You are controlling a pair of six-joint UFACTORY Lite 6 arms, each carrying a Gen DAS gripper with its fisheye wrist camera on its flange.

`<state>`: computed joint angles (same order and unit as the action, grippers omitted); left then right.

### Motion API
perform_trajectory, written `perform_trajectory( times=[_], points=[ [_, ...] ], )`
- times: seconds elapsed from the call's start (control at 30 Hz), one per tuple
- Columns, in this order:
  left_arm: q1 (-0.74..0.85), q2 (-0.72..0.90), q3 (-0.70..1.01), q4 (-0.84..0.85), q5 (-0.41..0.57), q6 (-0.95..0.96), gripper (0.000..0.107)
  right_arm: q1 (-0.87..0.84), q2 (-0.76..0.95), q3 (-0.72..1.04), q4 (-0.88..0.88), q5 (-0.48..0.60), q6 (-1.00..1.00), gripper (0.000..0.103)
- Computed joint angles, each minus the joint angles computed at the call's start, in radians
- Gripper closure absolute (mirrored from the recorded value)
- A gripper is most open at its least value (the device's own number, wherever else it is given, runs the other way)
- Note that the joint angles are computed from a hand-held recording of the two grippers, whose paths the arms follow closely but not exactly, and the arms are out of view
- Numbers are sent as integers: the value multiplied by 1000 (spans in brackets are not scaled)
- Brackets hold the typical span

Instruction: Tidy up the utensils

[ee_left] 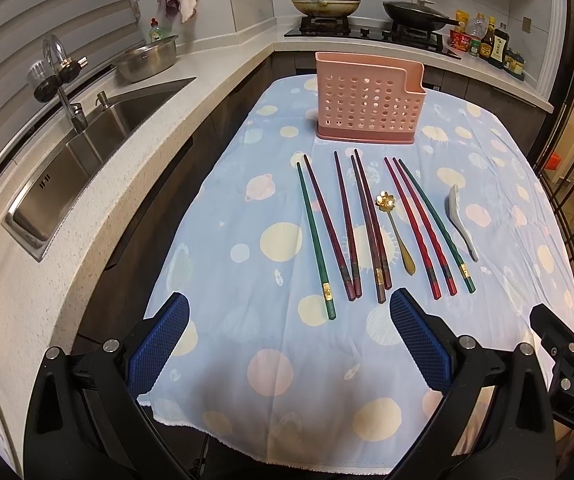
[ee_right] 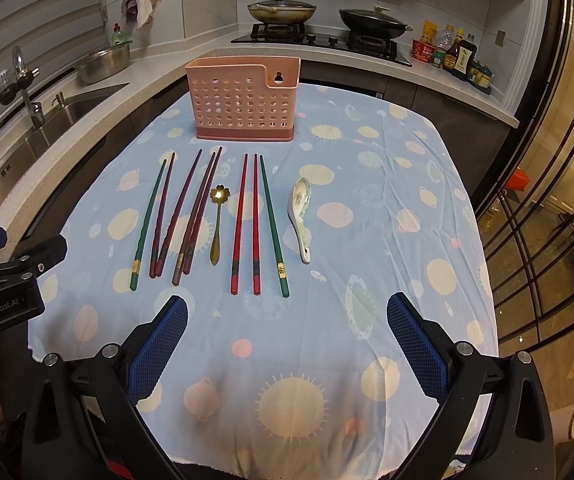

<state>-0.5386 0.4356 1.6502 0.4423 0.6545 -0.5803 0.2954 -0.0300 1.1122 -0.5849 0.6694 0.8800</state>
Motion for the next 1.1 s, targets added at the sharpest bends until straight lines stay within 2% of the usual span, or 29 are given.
perform_trajectory(
  times=[1.1],
  points=[
    [9,0,-2,-15,-2,14,11,5,8,-1,-10,-3,15,7]
  ],
)
